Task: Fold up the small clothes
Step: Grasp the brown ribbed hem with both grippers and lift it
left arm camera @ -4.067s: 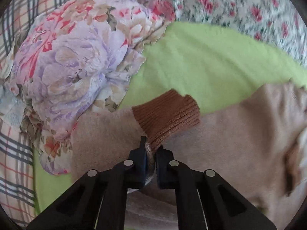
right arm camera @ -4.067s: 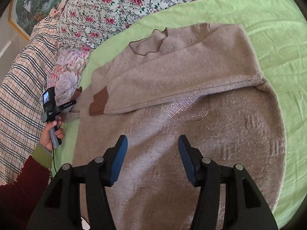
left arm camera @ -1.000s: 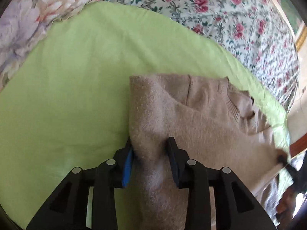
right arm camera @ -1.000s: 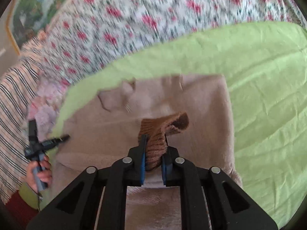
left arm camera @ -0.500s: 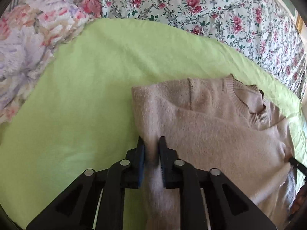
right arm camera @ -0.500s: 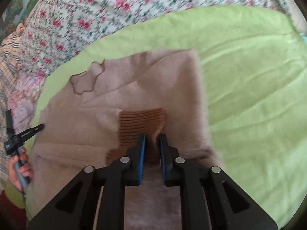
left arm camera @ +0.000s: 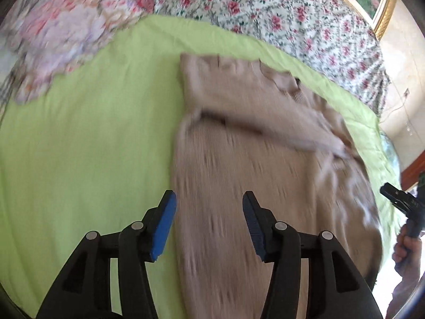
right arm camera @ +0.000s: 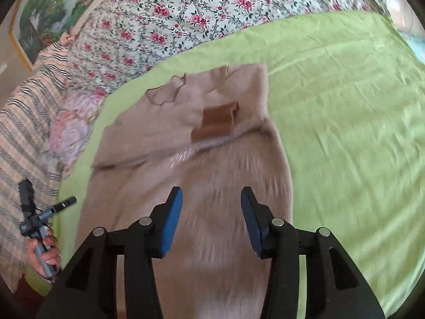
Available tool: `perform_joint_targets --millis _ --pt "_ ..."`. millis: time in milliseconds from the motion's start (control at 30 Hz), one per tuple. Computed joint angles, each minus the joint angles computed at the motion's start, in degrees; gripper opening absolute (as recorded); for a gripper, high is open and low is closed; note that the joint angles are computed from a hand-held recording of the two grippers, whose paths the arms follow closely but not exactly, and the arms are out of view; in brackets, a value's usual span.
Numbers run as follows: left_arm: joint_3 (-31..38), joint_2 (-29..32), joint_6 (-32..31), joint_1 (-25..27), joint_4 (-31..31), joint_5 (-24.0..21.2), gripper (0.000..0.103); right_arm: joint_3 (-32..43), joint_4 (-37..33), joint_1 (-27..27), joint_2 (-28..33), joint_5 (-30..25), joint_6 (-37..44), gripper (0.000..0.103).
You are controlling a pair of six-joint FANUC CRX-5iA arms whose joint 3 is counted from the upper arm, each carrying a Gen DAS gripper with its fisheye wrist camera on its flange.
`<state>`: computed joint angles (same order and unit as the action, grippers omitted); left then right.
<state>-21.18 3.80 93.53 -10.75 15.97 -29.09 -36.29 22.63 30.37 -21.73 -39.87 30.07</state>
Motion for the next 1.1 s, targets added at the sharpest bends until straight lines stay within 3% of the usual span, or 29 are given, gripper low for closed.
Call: perform_joint_targets --millis 100,200,367,433,567,600,633,667,700,733,767,967,1033,1100 --pt "-6.57 -5.34 -0.82 -0.19 2.82 0.01 0.053 -4.07 1.71 3.93 -6.51 -3.92 -4.48 0.047" --pt "-13.58 -10.44 -4.27 -0.04 8.61 -0.08 0.054 -7.93 -1.23 6.99 -14.16 -6.02 -7.36 0.047" --pt "-20.5 -15.08 -7.45 -1.15 13.08 -1.89 0.054 -13.43 -2.15 13.98 -23.41 -11.28 -15.82 0.047" --pt "-22.99 -15.51 -10.61 -1.86 16.99 -2.43 0.054 -15.23 -2.65 15.81 -25.69 -10.59 -18.25 0.047" --pt "-24.54 -15.84 -10.5 -4.89 17.28 -0.91 0.054 -17.44 -2.15 16.95 -25.95 -6.25 -20.04 0.045" --pt "-24.26 -15.43 -10.37 -5.53 17.14 -0.72 0.054 -17.41 -3.06 16.25 -24.96 -4.47 -19.31 0.042" --pt "-24.09 -15.09 -10.38 -6.03 17.03 -0.5 0.054 -17.55 -3.5 16.28 -24.8 -3.89 -19.13 0.03" --pt "-23.56 -14.73 -9.89 -6.56 16.11 -0.32 0.054 -17.16 -5.51 15.5 -23.85 -2.64 -17.46 0.009" --pt "-22.83 -14.45 -8.84 -6.89 14.63 -0.12 0.041 -17.27 -6.14 15.57 -23.92 -2.5 -17.38 0.008" --pt "-22.38 -14.14 -8.86 -7.08 14.1 0.0 0.018 -17.59 -5.44 16.15 -24.44 -2.7 -18.01 0.008" --pt "-22.61 -13.93 -10.6 -6.98 15.81 -0.19 0.013 -17.93 -4.22 17.18 -26.0 -3.8 -18.58 0.008" --pt "-24.53 -17.79 -16.76 -5.95 19.1 0.76 0.008 -17.56 1.34 19.58 -36.29 -14.24 -19.49 0.007" --pt "-26.1 -18.1 -20.76 -5.37 23.21 0.85 0.009 -16.88 -0.89 17.4 -35.82 -14.29 -16.26 0.007" --pt "-27.24 -17.23 -24.74 -4.67 27.37 -0.23 0.011 -15.63 -7.59 12.49 -33.23 -10.94 -8.36 0.007"
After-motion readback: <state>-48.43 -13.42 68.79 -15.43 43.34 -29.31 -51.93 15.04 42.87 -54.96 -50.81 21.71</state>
